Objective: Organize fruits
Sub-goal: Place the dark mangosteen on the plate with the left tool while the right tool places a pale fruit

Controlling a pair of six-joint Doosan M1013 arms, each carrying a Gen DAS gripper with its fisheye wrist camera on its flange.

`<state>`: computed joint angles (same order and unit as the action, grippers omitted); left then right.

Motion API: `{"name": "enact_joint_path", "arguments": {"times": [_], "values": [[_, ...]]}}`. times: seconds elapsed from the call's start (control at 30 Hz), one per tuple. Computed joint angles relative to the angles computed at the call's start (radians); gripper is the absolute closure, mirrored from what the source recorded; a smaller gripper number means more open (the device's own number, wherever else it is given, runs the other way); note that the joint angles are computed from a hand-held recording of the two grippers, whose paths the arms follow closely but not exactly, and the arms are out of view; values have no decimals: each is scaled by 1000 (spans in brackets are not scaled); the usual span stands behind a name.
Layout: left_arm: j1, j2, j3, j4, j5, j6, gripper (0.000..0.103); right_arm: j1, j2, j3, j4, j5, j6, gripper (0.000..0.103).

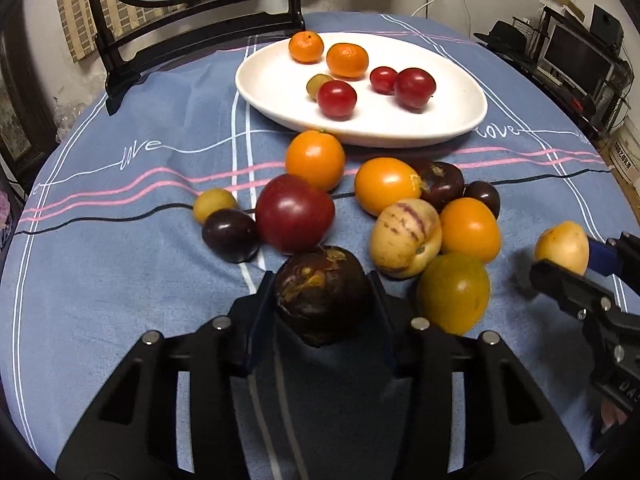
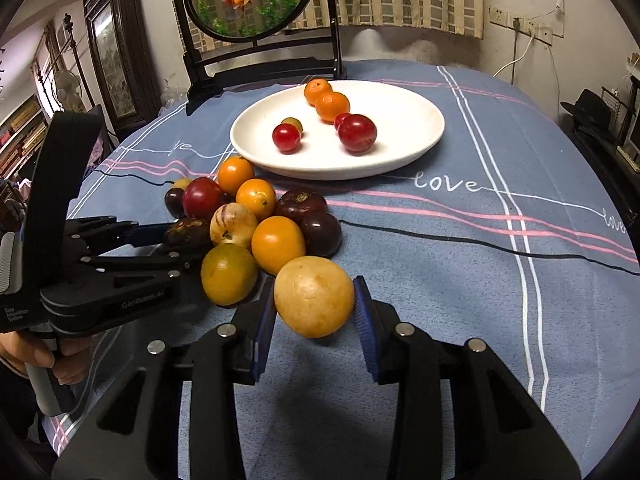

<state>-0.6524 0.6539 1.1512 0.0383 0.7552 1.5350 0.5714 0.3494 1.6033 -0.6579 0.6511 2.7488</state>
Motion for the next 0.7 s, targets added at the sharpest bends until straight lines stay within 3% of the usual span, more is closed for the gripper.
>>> {"name": "enact_joint_path", "arguments": {"times": [0.33, 0.7], "values": [[23, -67, 68, -75, -69, 71, 57, 8, 3, -7, -59, 21, 57, 65], [31, -49, -27, -128, -164, 117, 57, 11, -1, -66, -383, 86, 239, 65]]}}
